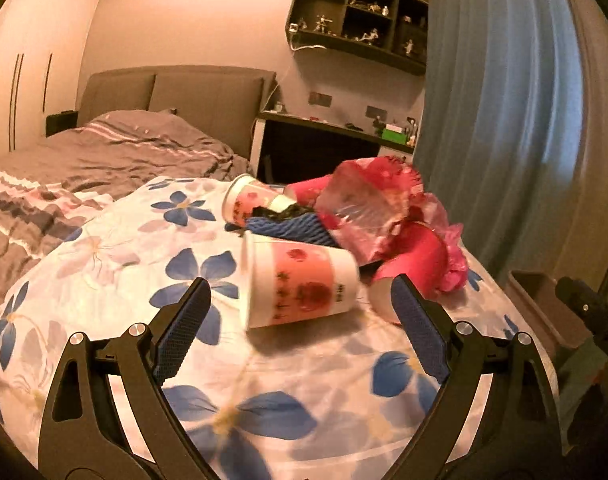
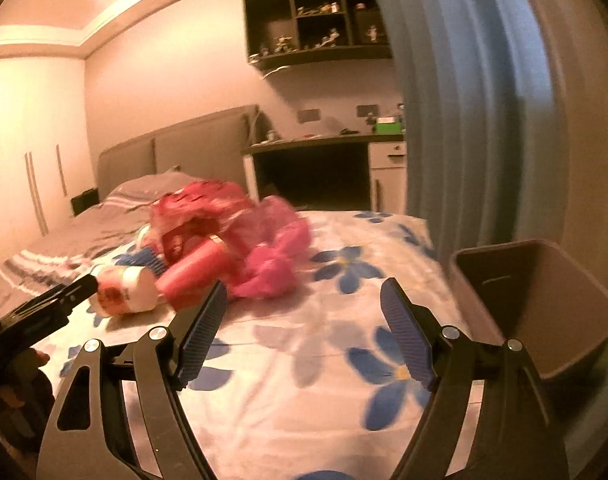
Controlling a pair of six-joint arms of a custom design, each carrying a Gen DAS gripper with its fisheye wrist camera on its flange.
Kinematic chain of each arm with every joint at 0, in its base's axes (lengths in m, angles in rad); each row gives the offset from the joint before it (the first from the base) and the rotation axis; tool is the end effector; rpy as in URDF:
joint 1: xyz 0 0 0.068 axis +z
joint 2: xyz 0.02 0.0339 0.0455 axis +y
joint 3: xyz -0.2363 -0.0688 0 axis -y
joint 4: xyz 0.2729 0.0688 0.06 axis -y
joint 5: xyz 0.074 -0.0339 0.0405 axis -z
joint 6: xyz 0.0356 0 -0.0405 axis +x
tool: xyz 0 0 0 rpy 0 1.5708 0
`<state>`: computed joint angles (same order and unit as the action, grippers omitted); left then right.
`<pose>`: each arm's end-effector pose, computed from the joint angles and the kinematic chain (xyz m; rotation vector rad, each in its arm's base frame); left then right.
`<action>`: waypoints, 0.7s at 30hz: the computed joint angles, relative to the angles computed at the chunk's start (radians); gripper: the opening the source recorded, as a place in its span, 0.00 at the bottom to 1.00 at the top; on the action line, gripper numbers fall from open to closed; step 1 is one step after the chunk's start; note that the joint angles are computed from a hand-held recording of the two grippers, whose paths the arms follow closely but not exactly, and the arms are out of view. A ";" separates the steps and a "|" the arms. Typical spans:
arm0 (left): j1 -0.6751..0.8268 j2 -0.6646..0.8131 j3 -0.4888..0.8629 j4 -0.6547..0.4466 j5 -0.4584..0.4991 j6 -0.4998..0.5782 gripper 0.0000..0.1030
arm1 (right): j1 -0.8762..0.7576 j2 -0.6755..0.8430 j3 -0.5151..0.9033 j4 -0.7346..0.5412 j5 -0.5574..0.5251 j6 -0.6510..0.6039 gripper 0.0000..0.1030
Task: Collect trash
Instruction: 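Move both open grippers back to the trash pile on the bed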
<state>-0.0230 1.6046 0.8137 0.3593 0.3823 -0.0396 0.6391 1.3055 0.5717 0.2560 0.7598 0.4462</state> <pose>0.3594 -0.0216 0.1531 0.2288 1.9806 -0.4224 0.2470 0.1530 0.1574 0.2701 1.8918 -0.0516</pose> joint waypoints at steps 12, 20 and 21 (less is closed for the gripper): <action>0.087 0.244 0.283 -0.265 0.280 0.091 0.37 | 0.023 0.214 0.190 -0.019 -0.046 -0.021 0.75; 0.088 0.228 0.262 -0.295 0.353 0.125 0.02 | 0.020 0.299 0.280 -0.040 -0.071 -0.015 0.75; 0.088 0.211 0.240 -0.278 0.356 0.122 0.02 | 0.018 0.308 0.290 -0.043 -0.078 -0.011 0.75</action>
